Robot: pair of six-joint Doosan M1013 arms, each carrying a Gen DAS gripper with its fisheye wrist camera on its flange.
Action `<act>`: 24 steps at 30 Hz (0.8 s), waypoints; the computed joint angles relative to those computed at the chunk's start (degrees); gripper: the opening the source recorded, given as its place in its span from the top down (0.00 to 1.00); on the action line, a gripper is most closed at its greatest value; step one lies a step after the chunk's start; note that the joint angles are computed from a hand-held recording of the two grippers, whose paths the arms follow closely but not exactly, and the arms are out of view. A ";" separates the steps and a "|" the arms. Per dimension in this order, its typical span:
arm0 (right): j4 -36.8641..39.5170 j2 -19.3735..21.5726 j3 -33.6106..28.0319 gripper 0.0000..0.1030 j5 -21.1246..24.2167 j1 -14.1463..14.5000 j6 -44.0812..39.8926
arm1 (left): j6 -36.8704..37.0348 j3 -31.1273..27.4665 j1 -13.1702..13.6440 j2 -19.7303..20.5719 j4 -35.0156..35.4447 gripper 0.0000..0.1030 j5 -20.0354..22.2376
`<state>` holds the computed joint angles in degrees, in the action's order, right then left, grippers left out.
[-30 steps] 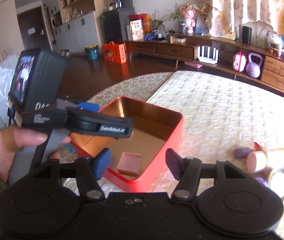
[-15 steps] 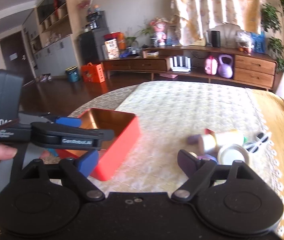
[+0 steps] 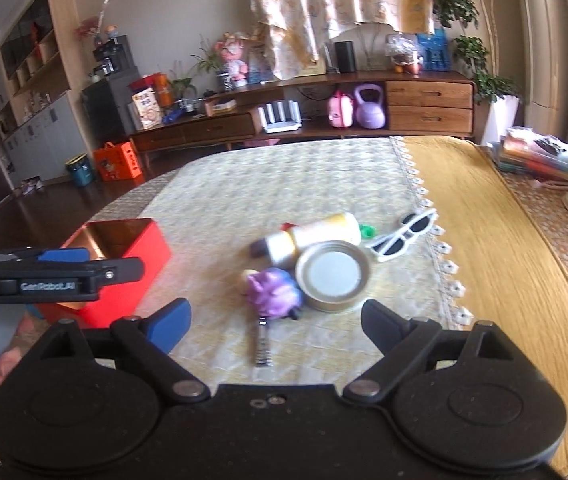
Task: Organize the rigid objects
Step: 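Withdraw both grippers from the red tin back over the table, then grasp the purple squishy toy with the left gripper while the right gripper grasps the round beige lid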
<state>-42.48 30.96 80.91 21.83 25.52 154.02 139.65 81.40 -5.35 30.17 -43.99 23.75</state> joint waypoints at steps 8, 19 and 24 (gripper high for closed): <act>1.19 1.41 -0.73 0.00 3.61 -1.52 -9.71 | 4.83 -1.23 -1.29 1.65 -4.53 0.04 3.06; 16.84 4.59 -5.91 0.00 5.30 -5.88 -18.83 | 13.45 -1.85 -3.80 4.17 -8.13 0.04 3.64; 24.39 7.10 -10.14 0.00 7.43 -6.49 -24.20 | 15.19 -2.88 -4.61 5.63 -7.90 0.04 3.53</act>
<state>-18.10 38.06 70.77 29.27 19.02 129.82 154.84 78.52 -9.96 35.79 -51.89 27.28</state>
